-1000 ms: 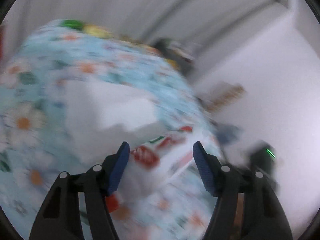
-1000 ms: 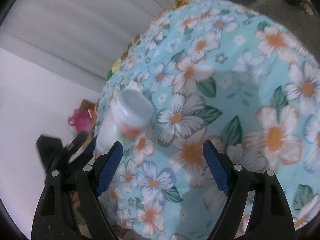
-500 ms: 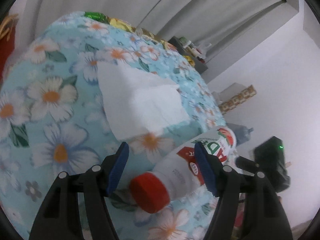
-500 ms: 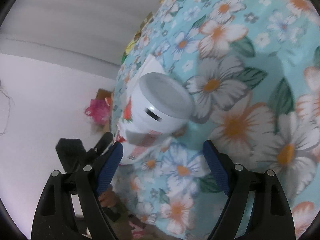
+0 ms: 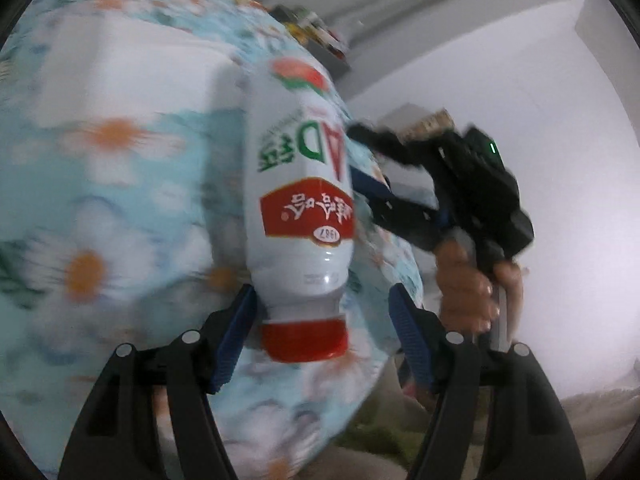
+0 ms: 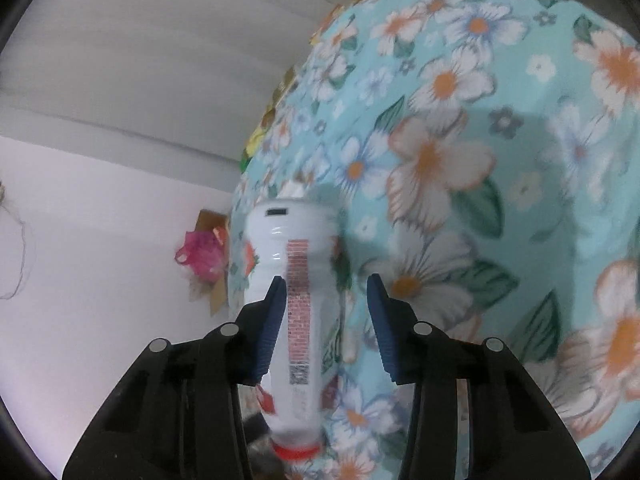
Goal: Collect trash
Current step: 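Grasp the white AD drink bottle with the right tool and lift it, then close the left tool on the white tissue while the right tool holds the bottle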
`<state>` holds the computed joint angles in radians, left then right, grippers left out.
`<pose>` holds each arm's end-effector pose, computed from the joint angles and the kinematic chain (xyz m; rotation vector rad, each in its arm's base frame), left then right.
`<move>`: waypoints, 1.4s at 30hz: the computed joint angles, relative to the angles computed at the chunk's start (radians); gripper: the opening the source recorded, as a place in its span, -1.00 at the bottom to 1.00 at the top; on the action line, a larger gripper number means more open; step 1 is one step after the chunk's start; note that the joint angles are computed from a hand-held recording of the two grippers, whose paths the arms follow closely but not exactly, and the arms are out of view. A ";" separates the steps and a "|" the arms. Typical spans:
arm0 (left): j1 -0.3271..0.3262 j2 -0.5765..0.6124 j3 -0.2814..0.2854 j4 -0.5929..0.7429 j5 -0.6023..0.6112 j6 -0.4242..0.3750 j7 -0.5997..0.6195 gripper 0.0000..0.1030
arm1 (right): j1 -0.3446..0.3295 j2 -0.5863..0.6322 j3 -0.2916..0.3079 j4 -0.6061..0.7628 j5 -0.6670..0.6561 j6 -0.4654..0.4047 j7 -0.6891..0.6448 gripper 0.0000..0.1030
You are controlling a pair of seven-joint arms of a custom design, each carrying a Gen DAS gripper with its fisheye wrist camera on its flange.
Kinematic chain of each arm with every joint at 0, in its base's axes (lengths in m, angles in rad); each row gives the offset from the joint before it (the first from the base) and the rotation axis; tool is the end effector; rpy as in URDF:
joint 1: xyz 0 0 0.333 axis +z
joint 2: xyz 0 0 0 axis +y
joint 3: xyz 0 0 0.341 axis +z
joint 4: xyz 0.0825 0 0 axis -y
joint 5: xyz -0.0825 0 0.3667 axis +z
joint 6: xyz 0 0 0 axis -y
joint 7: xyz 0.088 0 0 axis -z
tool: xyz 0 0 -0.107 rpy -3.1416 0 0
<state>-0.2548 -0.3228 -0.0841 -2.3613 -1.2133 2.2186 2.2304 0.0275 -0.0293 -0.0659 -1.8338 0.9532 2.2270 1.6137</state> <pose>0.4135 -0.1809 0.5187 1.4522 -1.9574 1.1911 0.5760 0.0027 0.6228 -1.1087 1.9321 0.4071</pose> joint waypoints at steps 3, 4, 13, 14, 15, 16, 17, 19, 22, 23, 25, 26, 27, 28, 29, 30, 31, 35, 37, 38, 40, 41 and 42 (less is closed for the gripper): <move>0.001 -0.016 0.004 0.002 0.003 0.008 0.032 0.29 | -0.008 -0.023 -0.009 -0.005 -0.028 -0.031 0.003 0.26; 0.004 -0.012 0.008 0.005 -0.005 0.022 0.039 0.30 | -0.009 -0.028 -0.010 -0.003 -0.042 -0.042 -0.005 0.30; 0.113 0.017 0.005 0.019 0.192 0.308 -0.193 0.30 | 0.016 0.008 0.003 0.062 -0.076 -0.201 -0.073 0.44; 0.126 0.027 -0.012 0.021 0.274 0.359 -0.260 0.30 | 0.020 0.022 0.010 0.082 -0.096 -0.214 -0.069 0.45; 0.142 0.047 -0.029 0.030 0.359 0.405 -0.320 0.30 | 0.029 0.045 0.022 0.110 -0.128 -0.221 -0.060 0.46; 0.139 0.055 -0.027 0.033 0.393 0.423 -0.339 0.30 | 0.033 0.058 0.028 0.126 -0.144 -0.226 -0.056 0.46; 0.138 0.066 -0.031 0.042 0.438 0.446 -0.362 0.30 | 0.035 0.062 0.032 0.133 -0.152 -0.233 -0.054 0.46; 0.120 0.082 -0.025 0.060 0.491 0.473 -0.368 0.30 | 0.043 0.083 0.043 0.159 -0.181 -0.238 -0.048 0.46; 0.082 0.093 0.007 0.084 0.530 0.475 -0.344 0.30 | 0.056 0.099 0.054 0.174 -0.239 -0.221 -0.027 0.29; 0.070 0.099 0.014 0.090 0.538 0.479 -0.340 0.30 | 0.057 0.097 0.054 0.169 -0.241 -0.215 -0.026 0.15; 0.061 0.115 0.012 0.110 0.582 0.490 -0.349 0.30 | 0.046 0.089 0.049 0.145 -0.191 -0.210 -0.039 0.14; 0.059 0.127 0.008 0.122 0.611 0.497 -0.355 0.30 | 0.042 0.083 0.046 0.132 -0.173 -0.207 -0.045 0.14; 0.056 0.141 0.008 0.133 0.628 0.502 -0.354 0.30 | 0.039 0.072 0.044 0.118 -0.168 -0.200 -0.050 0.14; 0.055 0.144 0.005 0.135 0.645 0.504 -0.358 0.30 | 0.038 0.062 0.042 0.106 -0.173 -0.189 -0.051 0.14; 0.057 0.161 -0.002 0.151 0.682 0.504 -0.370 0.30 | 0.036 0.045 0.039 0.088 -0.180 -0.179 -0.052 0.13; 0.062 0.176 -0.013 0.165 0.723 0.505 -0.393 0.30 | 0.033 0.026 0.033 0.067 -0.184 -0.167 -0.053 0.13; 0.068 0.190 -0.023 0.177 0.768 0.508 -0.417 0.30 | 0.028 0.007 0.027 0.046 -0.185 -0.155 -0.051 0.13; 0.085 0.261 -0.052 0.240 0.928 0.485 -0.476 0.40 | 0.008 -0.055 0.001 -0.021 -0.207 -0.122 -0.017 0.12; 0.094 0.293 -0.066 0.263 1.003 0.480 -0.513 0.47 | -0.004 -0.091 -0.011 -0.059 -0.234 -0.101 0.010 0.12; 0.097 0.316 -0.073 0.279 1.055 0.471 -0.537 0.49 | -0.009 -0.104 -0.016 -0.074 -0.240 -0.093 0.021 0.12; 0.103 0.342 -0.082 0.291 1.133 0.473 -0.582 0.51 | -0.018 -0.134 -0.026 -0.110 -0.247 -0.077 0.041 0.12; 0.104 0.348 -0.086 0.287 1.171 0.493 -0.605 0.53 | -0.019 -0.143 -0.028 -0.123 -0.246 -0.070 0.050 0.12; 0.106 0.350 -0.089 0.284 1.195 0.505 -0.621 0.53 | -0.021 -0.151 -0.033 -0.138 -0.238 -0.066 0.053 0.13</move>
<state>-0.1492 0.0271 -0.1732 -2.0774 -0.0187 2.7233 1.6093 0.0067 -0.1806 -0.0985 -1.9714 0.7153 2.1608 1.6665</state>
